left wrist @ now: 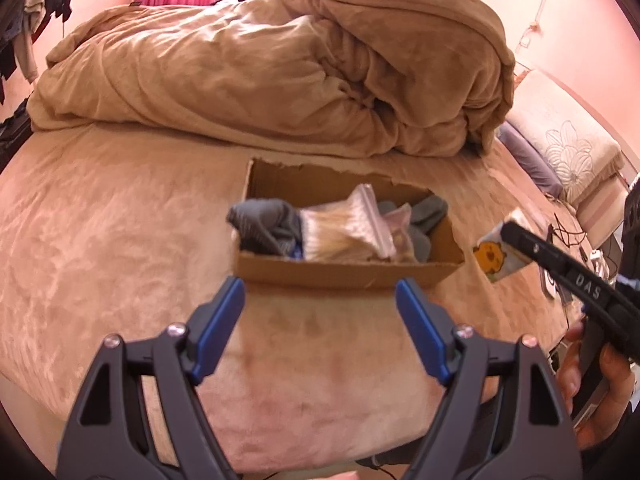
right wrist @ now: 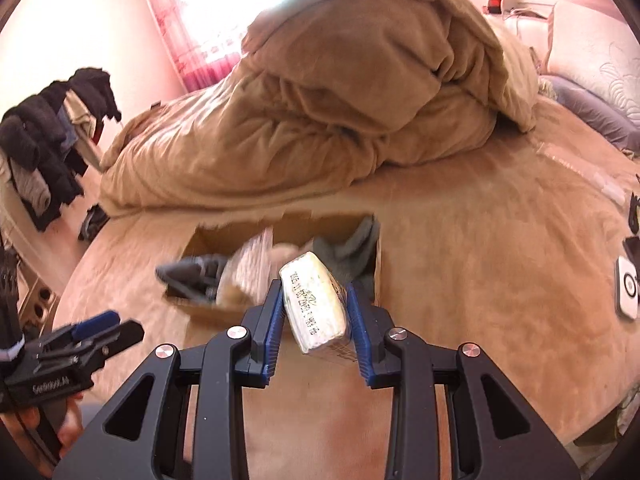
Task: Organize objects
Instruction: 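Lower the carton into the box and open the right gripper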
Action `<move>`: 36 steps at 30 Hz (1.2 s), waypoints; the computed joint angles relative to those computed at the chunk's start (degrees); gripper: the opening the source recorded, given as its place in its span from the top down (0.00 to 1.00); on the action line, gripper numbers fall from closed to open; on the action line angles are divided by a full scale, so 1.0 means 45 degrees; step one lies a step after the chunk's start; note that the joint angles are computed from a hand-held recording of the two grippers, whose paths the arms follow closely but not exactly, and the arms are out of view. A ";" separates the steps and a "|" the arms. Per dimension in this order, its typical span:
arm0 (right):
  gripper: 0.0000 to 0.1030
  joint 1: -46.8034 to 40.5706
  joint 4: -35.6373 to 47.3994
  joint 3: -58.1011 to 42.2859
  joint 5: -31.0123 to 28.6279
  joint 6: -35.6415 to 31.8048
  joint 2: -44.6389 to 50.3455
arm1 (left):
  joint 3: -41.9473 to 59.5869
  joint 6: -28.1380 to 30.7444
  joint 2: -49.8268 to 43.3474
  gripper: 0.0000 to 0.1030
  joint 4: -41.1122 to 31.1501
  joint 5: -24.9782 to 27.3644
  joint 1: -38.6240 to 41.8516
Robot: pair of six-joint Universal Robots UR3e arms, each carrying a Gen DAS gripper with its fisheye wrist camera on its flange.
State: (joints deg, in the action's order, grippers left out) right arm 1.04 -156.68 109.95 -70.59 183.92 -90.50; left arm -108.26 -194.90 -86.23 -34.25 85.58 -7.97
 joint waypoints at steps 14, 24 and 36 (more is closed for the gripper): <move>0.68 0.1320 -0.0803 -0.3396 -0.1986 0.0303 0.4158 | 0.2264 0.0921 -0.3061 0.23 0.0596 -0.0535 0.0769; 0.63 0.2397 -0.1166 -0.4713 -0.4210 0.0436 0.6250 | 0.1602 0.1131 -0.3302 0.23 0.1160 -0.1181 0.1405; 0.42 0.2227 -0.0578 -0.3916 -0.2912 0.0854 0.5262 | 0.0125 0.1338 -0.1458 0.20 0.0683 -0.1130 0.1880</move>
